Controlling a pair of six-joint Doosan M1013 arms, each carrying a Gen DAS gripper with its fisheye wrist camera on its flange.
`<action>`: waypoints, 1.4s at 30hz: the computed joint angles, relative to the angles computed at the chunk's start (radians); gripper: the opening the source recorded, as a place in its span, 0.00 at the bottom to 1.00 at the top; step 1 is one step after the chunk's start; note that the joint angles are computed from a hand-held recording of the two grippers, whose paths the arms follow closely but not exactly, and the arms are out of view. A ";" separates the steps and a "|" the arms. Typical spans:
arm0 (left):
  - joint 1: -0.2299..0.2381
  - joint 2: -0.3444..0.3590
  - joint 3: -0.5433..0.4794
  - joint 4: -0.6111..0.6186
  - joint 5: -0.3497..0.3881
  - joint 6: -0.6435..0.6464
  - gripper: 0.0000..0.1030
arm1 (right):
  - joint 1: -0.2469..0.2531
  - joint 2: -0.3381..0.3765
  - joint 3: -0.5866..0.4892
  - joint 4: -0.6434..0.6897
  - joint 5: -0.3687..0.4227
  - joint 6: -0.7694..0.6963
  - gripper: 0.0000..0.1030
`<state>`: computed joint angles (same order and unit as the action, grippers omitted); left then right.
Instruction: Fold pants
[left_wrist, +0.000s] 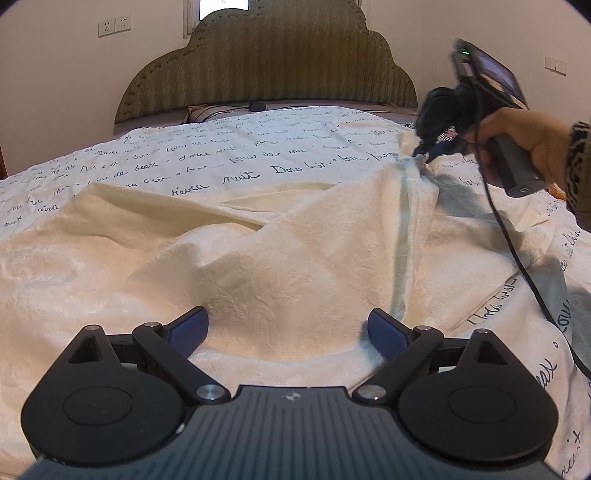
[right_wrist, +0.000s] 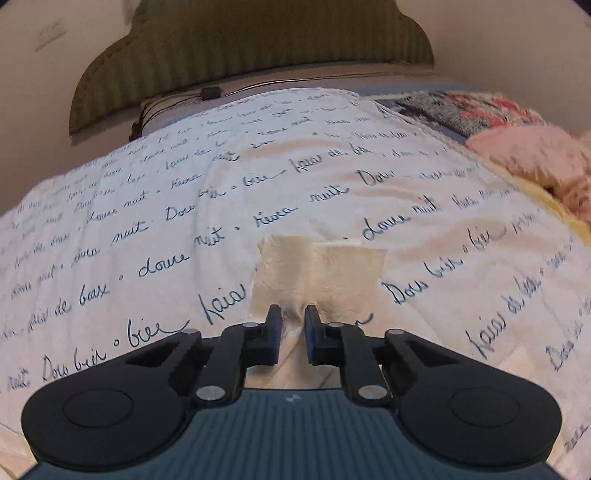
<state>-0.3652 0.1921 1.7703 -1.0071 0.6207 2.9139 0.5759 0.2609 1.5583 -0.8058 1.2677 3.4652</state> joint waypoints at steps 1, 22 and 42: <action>0.000 0.000 0.000 0.000 -0.001 0.000 0.92 | 0.003 -0.026 0.037 -0.012 -0.036 0.091 0.12; 0.047 0.026 -0.024 -0.103 0.070 -0.126 0.96 | 0.105 -0.161 0.123 -0.642 -0.173 0.540 0.04; 0.076 0.035 -0.114 0.091 0.289 -0.261 0.88 | 0.329 -0.245 0.390 -0.127 0.061 0.998 0.08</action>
